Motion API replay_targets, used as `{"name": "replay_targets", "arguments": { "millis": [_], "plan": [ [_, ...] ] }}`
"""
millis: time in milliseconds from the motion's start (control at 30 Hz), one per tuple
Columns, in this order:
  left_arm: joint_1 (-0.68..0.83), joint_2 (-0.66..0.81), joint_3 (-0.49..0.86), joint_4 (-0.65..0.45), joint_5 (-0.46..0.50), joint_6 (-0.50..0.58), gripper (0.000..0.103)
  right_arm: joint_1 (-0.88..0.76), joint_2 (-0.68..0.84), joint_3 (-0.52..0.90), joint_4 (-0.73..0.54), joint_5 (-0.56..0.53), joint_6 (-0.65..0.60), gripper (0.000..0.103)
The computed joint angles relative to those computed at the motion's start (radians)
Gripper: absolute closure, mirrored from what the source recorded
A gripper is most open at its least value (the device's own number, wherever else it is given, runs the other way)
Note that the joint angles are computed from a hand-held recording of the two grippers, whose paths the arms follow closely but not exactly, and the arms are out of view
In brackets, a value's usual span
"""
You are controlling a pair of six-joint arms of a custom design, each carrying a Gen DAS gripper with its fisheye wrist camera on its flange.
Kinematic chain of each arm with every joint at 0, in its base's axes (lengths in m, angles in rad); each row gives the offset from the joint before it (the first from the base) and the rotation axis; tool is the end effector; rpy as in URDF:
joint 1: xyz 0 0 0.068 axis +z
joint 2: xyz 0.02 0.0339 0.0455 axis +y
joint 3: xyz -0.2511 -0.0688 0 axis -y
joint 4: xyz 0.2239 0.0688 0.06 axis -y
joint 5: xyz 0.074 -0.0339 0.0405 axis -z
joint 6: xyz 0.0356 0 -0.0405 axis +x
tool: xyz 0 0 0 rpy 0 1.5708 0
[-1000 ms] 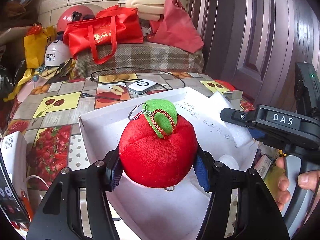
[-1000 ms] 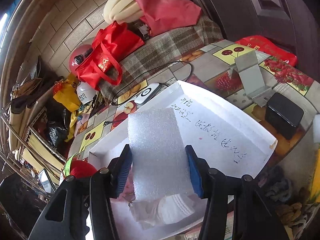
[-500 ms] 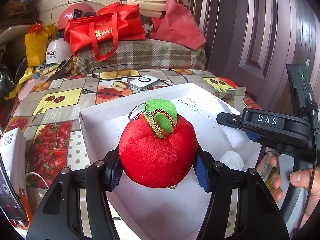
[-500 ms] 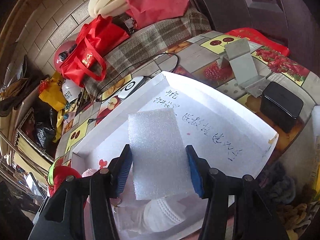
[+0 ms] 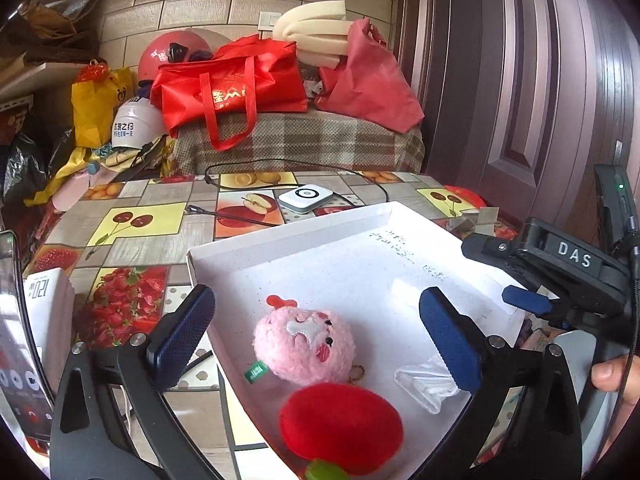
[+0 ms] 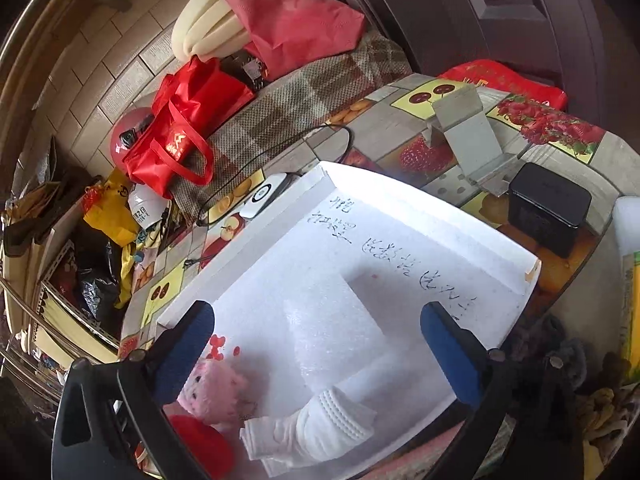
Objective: Organize soft objects
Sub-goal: 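Lower the apple plush and foam sheet into the white box and open both grippers, then grasp the yellow sponge with the right gripper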
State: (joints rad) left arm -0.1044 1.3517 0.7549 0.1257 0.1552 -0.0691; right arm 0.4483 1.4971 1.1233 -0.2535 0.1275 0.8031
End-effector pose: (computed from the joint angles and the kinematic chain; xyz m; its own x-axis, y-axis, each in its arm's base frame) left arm 0.2795 -0.0348 0.2328 -0.4669 -0.0197 -0.8841 0.2082 0.9692 -0.1315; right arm 0.2907 0.1348 0.2739 -0.6099 0.4986 -0.6160 0.1465 0.8348 0.5307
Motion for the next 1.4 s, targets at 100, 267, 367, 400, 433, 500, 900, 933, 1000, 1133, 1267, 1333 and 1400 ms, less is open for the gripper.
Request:
{"name": "replay_targets", "arguments": {
  "millis": [100, 267, 367, 400, 433, 500, 900, 933, 1000, 1133, 1267, 1333, 1400],
  "plan": [
    [0.022, -0.045, -0.021, 0.014, 0.047, -0.012, 0.000, 0.005, -0.107, -0.047, 0.027, 0.026, -0.019, 0.000],
    [0.011, -0.148, -0.061, 0.020, 0.126, 0.012, 0.000, -0.025, -0.351, -0.143, 0.015, 0.050, -0.120, 0.000],
    [-0.039, -0.196, -0.063, -0.027, 0.153, 0.054, 0.000, -0.097, -0.508, -0.203, -0.025, 0.039, -0.208, 0.000],
    [-0.066, -0.208, -0.063, -0.048, 0.151, 0.071, 0.000, -0.125, -0.543, -0.210, -0.055, 0.036, -0.235, 0.000],
    [-0.098, -0.217, -0.063, -0.068, 0.140, 0.087, 0.000, -0.162, -0.578, -0.217, -0.096, 0.036, -0.264, 0.000],
    [-0.165, -0.217, -0.061, -0.103, 0.107, 0.101, 0.000, -0.230, -0.631, -0.235, -0.168, 0.034, -0.315, 0.000],
    [-0.200, -0.112, -0.047, -0.125, 0.092, 0.134, 0.000, 0.141, -0.510, -0.276, -0.303, 0.224, -0.637, 0.000],
    [-0.195, -0.107, -0.045, -0.126, 0.093, 0.138, 0.000, 0.175, -0.468, -0.267, -0.298, 0.261, -0.655, 0.000],
    [-0.185, -0.101, -0.044, -0.124, 0.095, 0.141, 0.000, 0.210, -0.396, -0.256, -0.288, 0.306, -0.668, 0.000],
    [-0.170, -0.095, -0.043, -0.121, 0.124, 0.134, 0.000, 0.218, -0.307, -0.258, -0.291, 0.358, -0.672, 0.039],
    [-0.188, -0.100, -0.049, -0.123, 0.156, 0.167, 0.000, 0.111, -0.494, -0.347, -0.270, 0.214, -0.636, 0.043],
    [-0.210, -0.101, -0.053, -0.128, 0.180, 0.193, 0.000, 0.002, -0.661, -0.407, -0.235, 0.103, -0.621, 0.043],
    [-0.251, -0.089, -0.049, -0.132, 0.188, 0.212, 0.001, -0.162, -0.827, -0.475, -0.186, -0.012, -0.588, 0.043]
  ]
}}
